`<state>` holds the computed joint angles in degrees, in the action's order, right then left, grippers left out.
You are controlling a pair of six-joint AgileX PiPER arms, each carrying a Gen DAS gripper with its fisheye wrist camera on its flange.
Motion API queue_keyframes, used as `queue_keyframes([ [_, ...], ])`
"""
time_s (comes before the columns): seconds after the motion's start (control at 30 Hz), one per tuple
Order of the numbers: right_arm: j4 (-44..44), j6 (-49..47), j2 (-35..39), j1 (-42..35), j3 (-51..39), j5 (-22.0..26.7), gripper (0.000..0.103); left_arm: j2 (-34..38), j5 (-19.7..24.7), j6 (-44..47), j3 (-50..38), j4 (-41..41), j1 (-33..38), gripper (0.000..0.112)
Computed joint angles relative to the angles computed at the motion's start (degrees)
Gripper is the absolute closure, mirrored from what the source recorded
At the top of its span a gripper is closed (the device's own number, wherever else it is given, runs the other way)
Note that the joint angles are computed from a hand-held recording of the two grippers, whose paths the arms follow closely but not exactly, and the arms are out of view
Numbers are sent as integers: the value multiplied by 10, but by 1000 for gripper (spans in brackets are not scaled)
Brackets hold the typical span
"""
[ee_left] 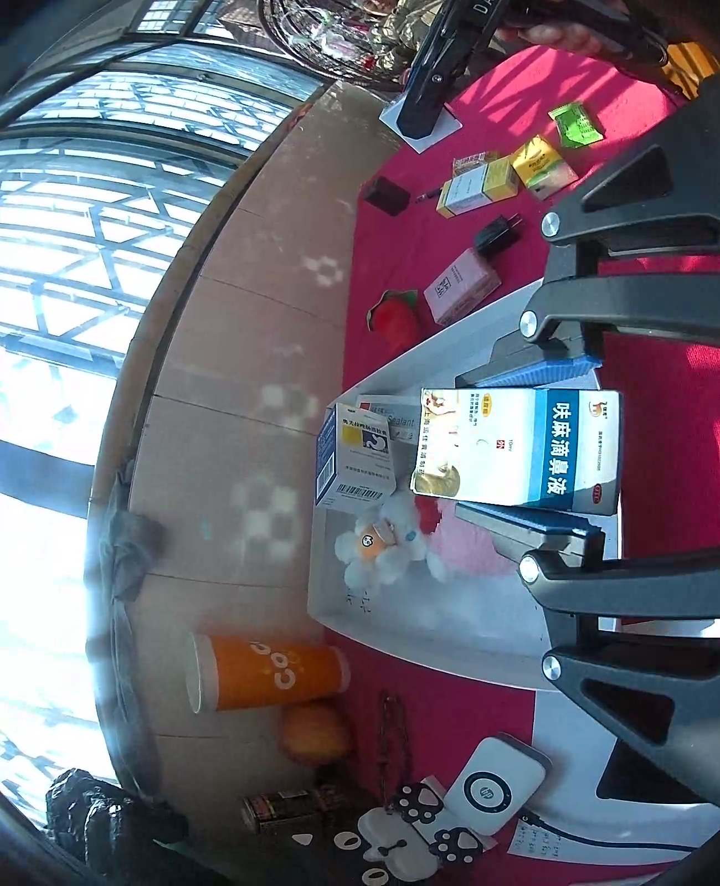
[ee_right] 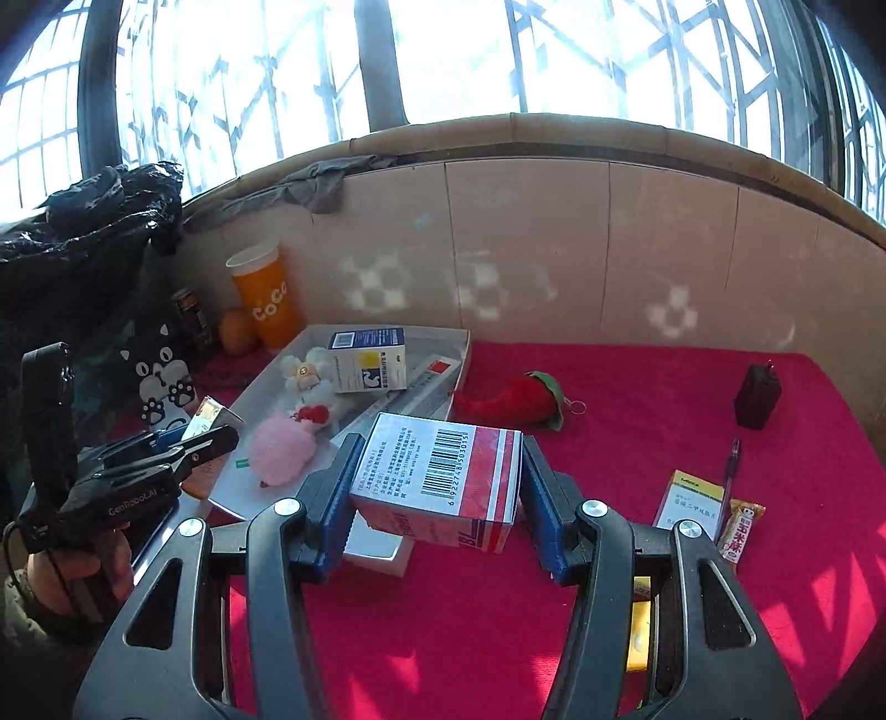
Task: Organize objects
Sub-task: 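Lift and carry both boxes over the white tray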
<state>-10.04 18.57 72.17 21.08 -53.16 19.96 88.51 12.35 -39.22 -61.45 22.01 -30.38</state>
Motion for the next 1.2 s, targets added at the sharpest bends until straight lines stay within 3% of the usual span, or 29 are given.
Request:
queue_keyframes([
  [0.17, 43, -45, 16, 3, -8, -11, 49, 0, 25, -75, -4, 78, -3, 75],
  [0.4, 108, -110, 38, 16, -21, -26, 49, -9, 52, -113, -8, 123, 2, 75],
  [1.2, 154, -148, 154, 51, -134, -37, 49, 89, 143, -122, -148, 172, -13, 75],
])
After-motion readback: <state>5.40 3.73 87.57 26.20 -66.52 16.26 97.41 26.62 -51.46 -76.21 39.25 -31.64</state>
